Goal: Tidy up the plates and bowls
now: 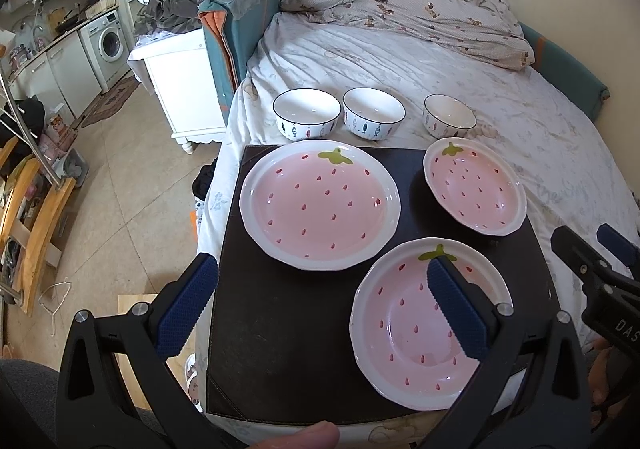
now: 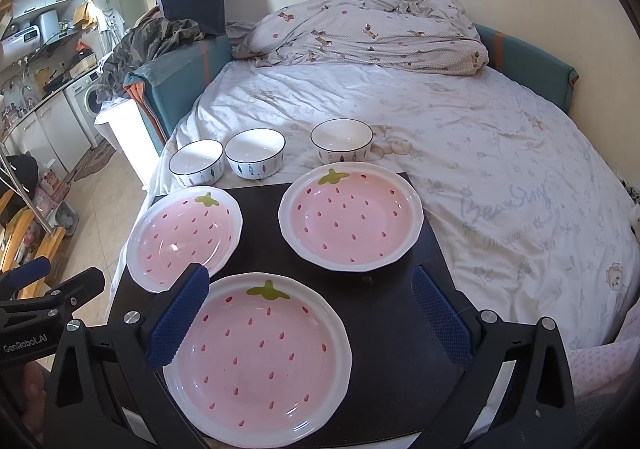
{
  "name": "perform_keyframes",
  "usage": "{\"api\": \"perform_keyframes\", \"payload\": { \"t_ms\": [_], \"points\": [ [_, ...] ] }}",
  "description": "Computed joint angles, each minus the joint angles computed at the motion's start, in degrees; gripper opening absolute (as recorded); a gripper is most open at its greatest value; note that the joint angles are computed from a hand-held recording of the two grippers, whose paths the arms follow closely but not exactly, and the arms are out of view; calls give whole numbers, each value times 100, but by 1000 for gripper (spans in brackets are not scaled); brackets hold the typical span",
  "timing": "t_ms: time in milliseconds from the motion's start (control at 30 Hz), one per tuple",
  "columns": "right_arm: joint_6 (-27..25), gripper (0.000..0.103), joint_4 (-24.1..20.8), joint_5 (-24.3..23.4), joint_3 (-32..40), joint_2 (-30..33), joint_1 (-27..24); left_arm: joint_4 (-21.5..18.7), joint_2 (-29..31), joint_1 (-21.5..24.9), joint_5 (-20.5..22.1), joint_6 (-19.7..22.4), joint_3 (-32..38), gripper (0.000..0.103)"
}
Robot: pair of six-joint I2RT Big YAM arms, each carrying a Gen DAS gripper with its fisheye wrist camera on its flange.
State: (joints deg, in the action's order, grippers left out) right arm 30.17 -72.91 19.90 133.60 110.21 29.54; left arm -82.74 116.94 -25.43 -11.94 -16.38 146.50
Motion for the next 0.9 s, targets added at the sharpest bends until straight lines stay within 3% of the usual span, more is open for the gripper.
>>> {"api": "perform_keyframes", "payload": {
  "t_ms": [900],
  "points": [
    [106,103,-23,-13,0,1,4,-9,6,8,6,4,10,103]
  ]
}}
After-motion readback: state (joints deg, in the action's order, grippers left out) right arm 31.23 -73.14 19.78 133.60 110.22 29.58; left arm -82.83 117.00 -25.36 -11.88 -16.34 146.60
